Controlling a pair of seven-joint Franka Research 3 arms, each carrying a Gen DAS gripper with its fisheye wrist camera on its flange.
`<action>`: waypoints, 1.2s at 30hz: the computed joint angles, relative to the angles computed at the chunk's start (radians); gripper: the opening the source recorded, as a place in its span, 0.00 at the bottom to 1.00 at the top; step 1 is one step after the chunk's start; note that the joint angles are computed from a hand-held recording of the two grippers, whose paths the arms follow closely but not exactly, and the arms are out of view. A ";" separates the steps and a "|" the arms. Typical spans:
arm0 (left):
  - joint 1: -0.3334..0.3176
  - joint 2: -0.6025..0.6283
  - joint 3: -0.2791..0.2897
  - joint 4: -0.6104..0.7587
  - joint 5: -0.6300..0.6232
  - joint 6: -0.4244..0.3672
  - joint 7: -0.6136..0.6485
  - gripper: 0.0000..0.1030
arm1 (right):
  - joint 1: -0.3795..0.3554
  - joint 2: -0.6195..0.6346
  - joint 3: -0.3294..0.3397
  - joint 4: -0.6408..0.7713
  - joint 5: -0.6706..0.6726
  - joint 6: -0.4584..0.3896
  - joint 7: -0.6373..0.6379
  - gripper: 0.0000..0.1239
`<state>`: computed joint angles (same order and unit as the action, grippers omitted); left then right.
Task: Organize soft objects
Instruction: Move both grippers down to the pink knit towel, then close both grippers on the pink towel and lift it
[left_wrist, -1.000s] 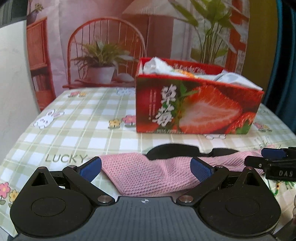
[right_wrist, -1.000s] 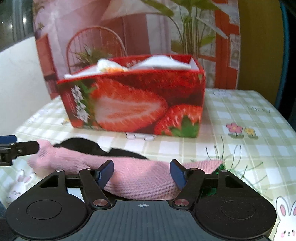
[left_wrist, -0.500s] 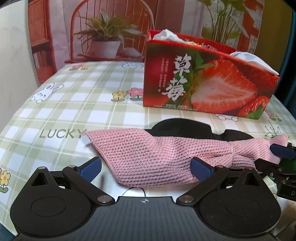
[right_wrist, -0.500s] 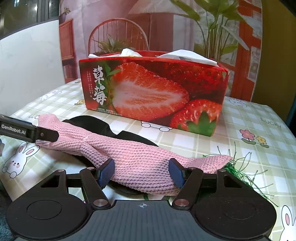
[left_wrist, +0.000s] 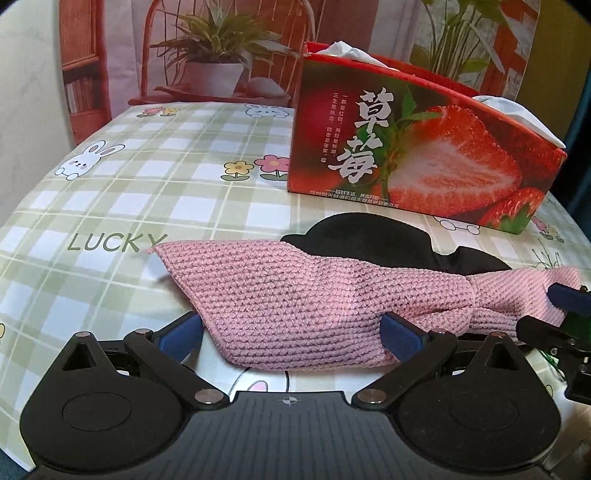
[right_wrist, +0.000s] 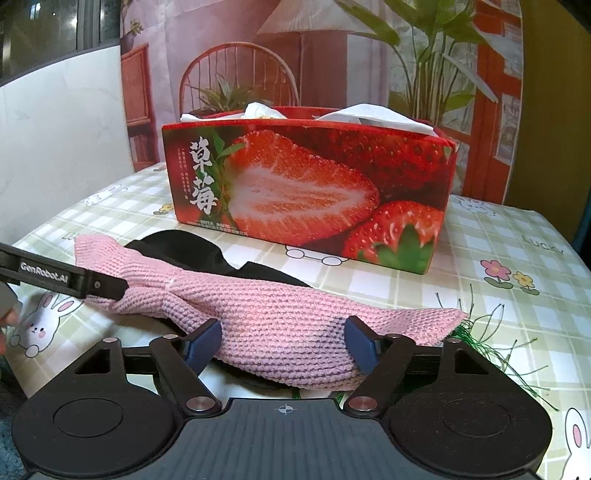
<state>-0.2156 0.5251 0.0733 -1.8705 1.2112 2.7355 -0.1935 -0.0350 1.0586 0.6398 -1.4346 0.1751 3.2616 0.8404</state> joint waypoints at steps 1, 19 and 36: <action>-0.002 0.000 0.001 0.000 0.002 -0.003 -0.004 1.00 | -0.003 -0.002 0.004 -0.005 0.000 0.005 0.001 0.61; -0.019 -0.087 0.018 -0.061 0.119 0.010 -0.073 0.83 | 0.031 -0.059 -0.083 -0.044 -0.021 0.051 0.174 0.60; 0.054 -0.030 -0.018 -0.025 0.123 0.114 -0.044 0.51 | 0.035 -0.060 -0.094 -0.046 -0.058 0.056 0.215 0.60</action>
<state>-0.1615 0.4955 0.0551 -1.8959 1.3341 2.8499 -0.2374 -0.0003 0.9981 0.5459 -1.4805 0.1167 3.3181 1.0551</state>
